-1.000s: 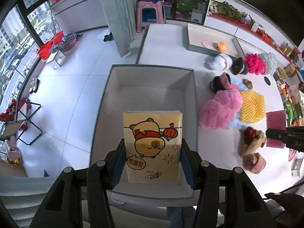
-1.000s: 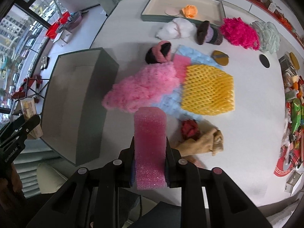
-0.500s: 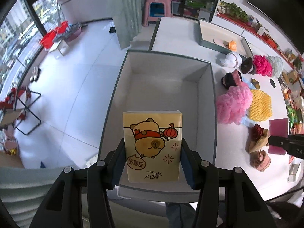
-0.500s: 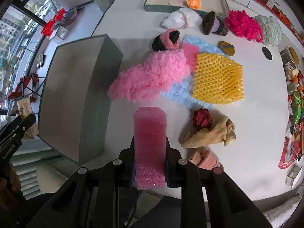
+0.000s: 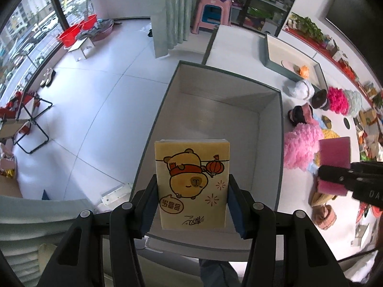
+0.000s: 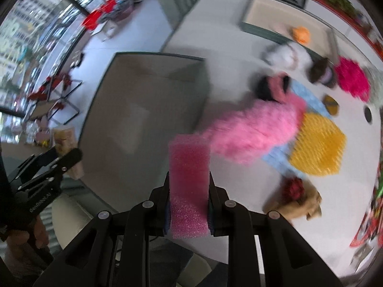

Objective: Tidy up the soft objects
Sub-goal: 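Carry the tissue pack and foam strip over the grey box with both tools, then open both tools to drop the tissue pack and foam strip into the box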

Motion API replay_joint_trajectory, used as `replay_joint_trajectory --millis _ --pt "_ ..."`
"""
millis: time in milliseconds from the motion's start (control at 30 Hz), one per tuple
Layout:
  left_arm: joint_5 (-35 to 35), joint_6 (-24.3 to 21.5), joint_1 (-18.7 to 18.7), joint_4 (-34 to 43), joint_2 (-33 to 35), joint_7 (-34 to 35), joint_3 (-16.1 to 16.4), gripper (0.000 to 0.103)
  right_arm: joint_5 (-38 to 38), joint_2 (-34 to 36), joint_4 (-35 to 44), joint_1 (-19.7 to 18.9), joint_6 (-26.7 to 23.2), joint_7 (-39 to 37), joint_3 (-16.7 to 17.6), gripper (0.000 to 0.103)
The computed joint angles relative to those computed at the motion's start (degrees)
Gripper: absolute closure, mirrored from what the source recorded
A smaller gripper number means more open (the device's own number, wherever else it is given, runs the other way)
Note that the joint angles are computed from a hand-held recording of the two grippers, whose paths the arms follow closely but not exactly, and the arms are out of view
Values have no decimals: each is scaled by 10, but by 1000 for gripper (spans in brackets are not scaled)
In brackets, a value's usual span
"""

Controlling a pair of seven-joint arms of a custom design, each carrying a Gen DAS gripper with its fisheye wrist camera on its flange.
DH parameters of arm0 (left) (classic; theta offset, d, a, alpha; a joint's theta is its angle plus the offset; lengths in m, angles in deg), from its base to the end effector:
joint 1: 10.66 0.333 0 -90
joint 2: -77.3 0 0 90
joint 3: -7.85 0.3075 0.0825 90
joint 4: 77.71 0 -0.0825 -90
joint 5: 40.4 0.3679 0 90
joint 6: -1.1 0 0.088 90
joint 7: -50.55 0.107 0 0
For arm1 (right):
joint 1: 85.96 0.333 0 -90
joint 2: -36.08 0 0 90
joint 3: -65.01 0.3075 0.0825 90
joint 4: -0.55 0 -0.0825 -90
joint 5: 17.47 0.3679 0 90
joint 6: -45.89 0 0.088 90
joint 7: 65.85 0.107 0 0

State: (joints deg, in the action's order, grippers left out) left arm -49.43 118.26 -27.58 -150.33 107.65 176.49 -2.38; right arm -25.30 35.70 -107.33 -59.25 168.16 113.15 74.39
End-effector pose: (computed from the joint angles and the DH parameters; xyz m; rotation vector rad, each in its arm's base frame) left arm 0.6452 -0.3066 0.4782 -0.8437 2.9368 -0.5309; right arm 0.4629 0.3303 0.5284 -0.9874 2.6819 -0.0604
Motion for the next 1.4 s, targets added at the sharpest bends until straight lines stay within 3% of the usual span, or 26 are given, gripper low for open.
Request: replay_joint_trajectory --millis 333,600,867,1100,1333,1367,1400 --pt "23 -3 -8 52 40 -46 14 49 19 79 72 -12 46 -67 -5 78" --pt "35 2 -13 82 64 -67 17 49 22 91 83 -20 54 -86 -8 78" --pt "40 -29 -16 106 81 -86 18 49 23 92 86 -25 47 -85 -10 78" --pt "52 -30 -29 101 84 -87 17 49 28 124 117 -33 44 -116 -12 78" --pt "66 7 -43 49 64 -65 15 49 36 153 138 -40 32 -138 -13 78" --pt "69 5 -45 50 66 -61 15 46 36 154 137 -41 34 -136 -14 78" --pt "71 5 -46 50 68 -55 14 34 36 152 130 -42 40 -135 -15 78"
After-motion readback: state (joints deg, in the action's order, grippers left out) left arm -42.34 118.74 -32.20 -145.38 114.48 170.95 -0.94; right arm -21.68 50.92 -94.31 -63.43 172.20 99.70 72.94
